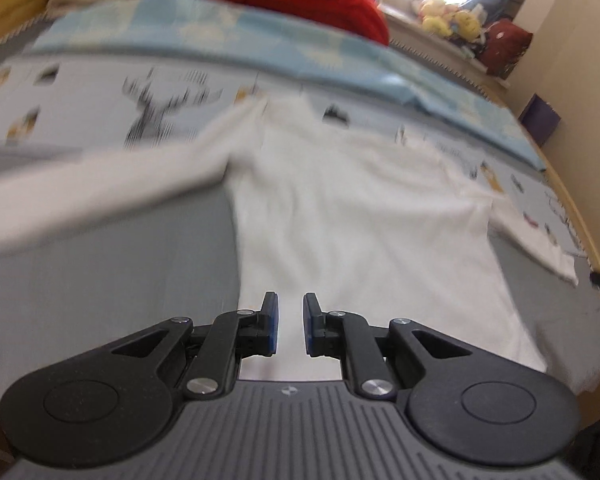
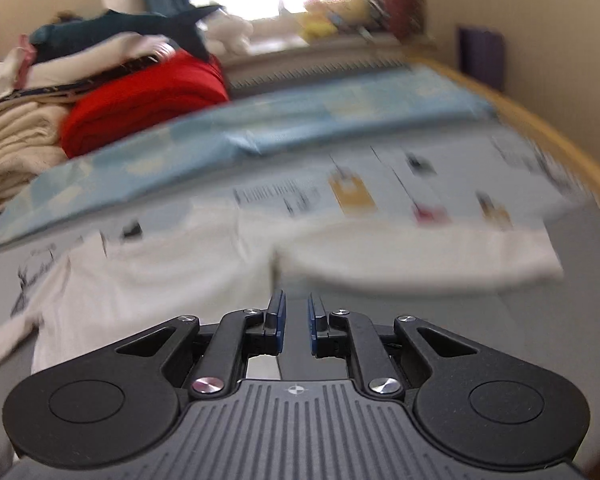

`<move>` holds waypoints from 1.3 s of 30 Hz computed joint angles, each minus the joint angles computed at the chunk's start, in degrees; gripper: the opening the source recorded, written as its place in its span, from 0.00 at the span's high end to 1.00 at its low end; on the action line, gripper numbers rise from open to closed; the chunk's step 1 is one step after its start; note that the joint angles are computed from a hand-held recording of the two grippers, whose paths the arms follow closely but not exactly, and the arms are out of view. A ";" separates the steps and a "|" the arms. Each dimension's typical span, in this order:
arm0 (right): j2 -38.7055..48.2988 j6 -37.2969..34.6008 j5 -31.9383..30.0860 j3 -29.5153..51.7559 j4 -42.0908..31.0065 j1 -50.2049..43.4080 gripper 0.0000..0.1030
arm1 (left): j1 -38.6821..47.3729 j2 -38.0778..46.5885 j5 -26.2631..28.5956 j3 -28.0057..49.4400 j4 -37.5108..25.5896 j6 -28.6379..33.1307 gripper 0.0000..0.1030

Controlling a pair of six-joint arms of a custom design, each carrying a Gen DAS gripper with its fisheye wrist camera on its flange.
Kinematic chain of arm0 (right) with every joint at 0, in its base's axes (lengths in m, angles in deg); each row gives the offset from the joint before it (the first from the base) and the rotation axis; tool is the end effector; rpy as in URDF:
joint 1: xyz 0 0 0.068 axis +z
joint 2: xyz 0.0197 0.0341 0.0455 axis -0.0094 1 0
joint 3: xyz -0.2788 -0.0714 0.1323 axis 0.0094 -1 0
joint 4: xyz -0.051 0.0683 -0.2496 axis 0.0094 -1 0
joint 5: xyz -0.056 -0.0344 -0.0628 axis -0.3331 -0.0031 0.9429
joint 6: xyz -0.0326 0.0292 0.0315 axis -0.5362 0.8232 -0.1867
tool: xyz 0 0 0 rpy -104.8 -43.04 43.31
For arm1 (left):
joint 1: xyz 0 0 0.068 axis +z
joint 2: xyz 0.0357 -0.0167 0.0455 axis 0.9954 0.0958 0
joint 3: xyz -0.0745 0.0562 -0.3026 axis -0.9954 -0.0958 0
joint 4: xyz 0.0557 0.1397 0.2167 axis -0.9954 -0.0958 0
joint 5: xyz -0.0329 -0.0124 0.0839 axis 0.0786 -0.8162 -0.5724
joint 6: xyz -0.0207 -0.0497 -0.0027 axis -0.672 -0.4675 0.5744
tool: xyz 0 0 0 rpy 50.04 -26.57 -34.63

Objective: Fold small clothes
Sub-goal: 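Pull the shirt hem with both grippers to spread it flat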

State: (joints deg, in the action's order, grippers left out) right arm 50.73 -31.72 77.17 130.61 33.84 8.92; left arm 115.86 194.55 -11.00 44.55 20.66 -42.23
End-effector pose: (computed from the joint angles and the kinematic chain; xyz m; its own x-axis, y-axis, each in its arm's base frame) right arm 0.2544 0.0293 0.2420 -0.5726 0.3853 -0.7237 0.4449 0.8875 0.1205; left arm 0.3600 0.1959 0.1702 -0.8428 0.0433 -0.5365 0.2317 0.9289 -0.2889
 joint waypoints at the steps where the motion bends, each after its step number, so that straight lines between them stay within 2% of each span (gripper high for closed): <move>1: -1.55 2.45 0.05 -2.95 -0.53 0.50 0.89 | 1.19 0.52 -1.08 -1.94 0.11 1.71 0.87; 3: -3.01 7.81 -0.83 -7.25 -3.39 1.01 0.89 | 1.49 2.58 -7.65 -2.12 -2.83 1.21 0.86; 5: -3.77 10.65 -2.81 -11.97 -1.29 0.66 0.89 | 1.97 4.34 -8.43 -0.66 -6.21 2.07 0.84; 8: -1.05 12.13 -7.51 -13.45 -1.61 -2.13 0.89 | 2.12 5.38 -10.00 0.16 -7.27 2.94 0.75; 10: -0.26 10.53 -8.19 -13.79 -0.30 -2.57 0.87 | 2.32 6.04 -11.03 0.77 -8.46 2.51 0.75; 13: 4.26 9.43 -10.31 -12.82 0.38 -2.39 0.77 | 1.85 6.69 -12.26 0.69 -8.26 1.91 0.75; 17: 10.51 8.96 -12.98 -11.98 3.02 -0.98 0.76 | 0.60 7.42 -14.72 -0.03 -5.70 0.86 0.75; 19: 12.75 8.51 -12.73 -11.29 2.97 0.41 0.76 | 0.33 7.58 -15.25 -0.43 -5.15 2.02 0.76; 21: 14.86 7.94 -11.92 -10.84 3.21 1.72 0.76 | 0.27 7.62 -15.48 -0.48 -4.75 4.41 0.93; 22: 15.40 7.53 -11.18 -10.53 2.74 2.22 0.77 | 0.57 7.54 -15.16 -0.32 -4.59 5.21 0.93; 24: 14.88 7.17 -10.57 -10.53 2.13 2.56 0.93 | 1.70 7.58 -12.77 0.81 -5.07 4.54 0.94; 28: 4.46 11.28 -12.45 -14.04 2.61 0.04 0.94 | 5.39 6.21 -5.03 3.09 -7.02 3.52 0.95; 30: -1.12 12.31 -12.05 -14.92 0.18 0.61 0.94 | 5.33 5.72 -6.64 2.61 -7.00 5.51 0.95; 32: -2.31 13.62 -9.90 -14.94 -3.66 3.64 0.94 | 4.44 6.52 -11.50 2.26 -6.90 7.42 0.95; 34: 0.53 14.34 -10.66 -14.71 -4.68 4.48 0.94 | 3.84 7.53 -14.60 2.66 -7.57 8.19 0.94; 37: 4.98 14.48 -9.38 -13.31 -6.22 5.34 0.94 | 3.58 9.14 -15.71 4.91 -11.61 9.75 0.91; 39: 6.43 15.26 -6.79 -12.21 -7.31 6.34 0.93 | 3.58 8.16 -15.14 4.07 -9.57 9.05 0.88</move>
State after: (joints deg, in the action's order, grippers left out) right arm 57.16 -16.47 70.37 118.40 26.53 15.26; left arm 119.44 202.72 -26.14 48.61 11.09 -33.18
